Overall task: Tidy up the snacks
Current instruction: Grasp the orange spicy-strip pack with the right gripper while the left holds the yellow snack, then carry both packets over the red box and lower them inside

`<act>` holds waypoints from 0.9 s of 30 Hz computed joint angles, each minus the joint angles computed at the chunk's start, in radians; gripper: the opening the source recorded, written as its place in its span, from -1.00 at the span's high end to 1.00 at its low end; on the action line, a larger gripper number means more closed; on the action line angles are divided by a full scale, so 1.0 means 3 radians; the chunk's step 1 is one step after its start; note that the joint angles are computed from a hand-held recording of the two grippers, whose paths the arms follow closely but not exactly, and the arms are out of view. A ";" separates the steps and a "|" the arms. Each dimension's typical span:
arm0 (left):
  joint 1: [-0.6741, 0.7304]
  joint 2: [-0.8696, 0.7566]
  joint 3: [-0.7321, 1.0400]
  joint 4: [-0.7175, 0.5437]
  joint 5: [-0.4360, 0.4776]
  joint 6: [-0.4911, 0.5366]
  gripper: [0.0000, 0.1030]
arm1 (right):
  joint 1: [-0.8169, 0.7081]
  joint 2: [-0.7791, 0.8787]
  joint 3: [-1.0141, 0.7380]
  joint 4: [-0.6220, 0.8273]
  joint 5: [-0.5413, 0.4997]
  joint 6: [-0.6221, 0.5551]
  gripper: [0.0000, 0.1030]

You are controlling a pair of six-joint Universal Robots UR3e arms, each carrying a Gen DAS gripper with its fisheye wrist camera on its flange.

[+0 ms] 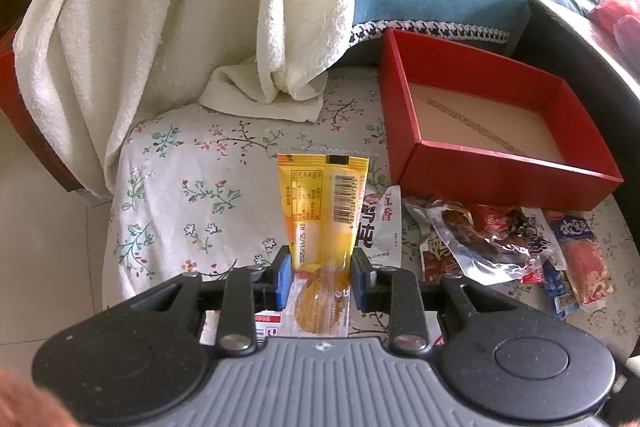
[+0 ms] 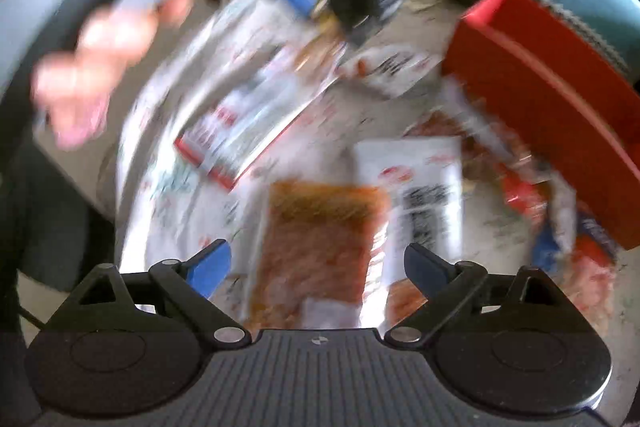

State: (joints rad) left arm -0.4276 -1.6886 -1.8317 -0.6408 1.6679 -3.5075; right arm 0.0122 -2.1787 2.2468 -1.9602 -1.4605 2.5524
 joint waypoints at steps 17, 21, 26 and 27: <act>-0.0016 0.0061 0.0003 0.0051 -0.0023 0.0027 0.54 | -0.1792 -0.1117 -0.0195 0.1610 0.0843 -0.1035 -0.41; -0.0075 -0.0020 0.0099 0.0030 0.0028 0.0006 0.54 | -0.3015 -0.1399 -0.0679 0.2904 0.1350 -0.2008 -0.41; -0.0215 -0.0167 0.0317 -0.0022 0.0108 -0.0015 0.53 | -0.3470 -0.1157 -0.0923 0.3088 0.1721 -0.2250 -0.41; -0.0260 -0.0210 0.0376 -0.0029 0.0148 -0.0029 0.53 | -0.3457 -0.1082 -0.0921 0.2966 0.1774 -0.2175 -0.41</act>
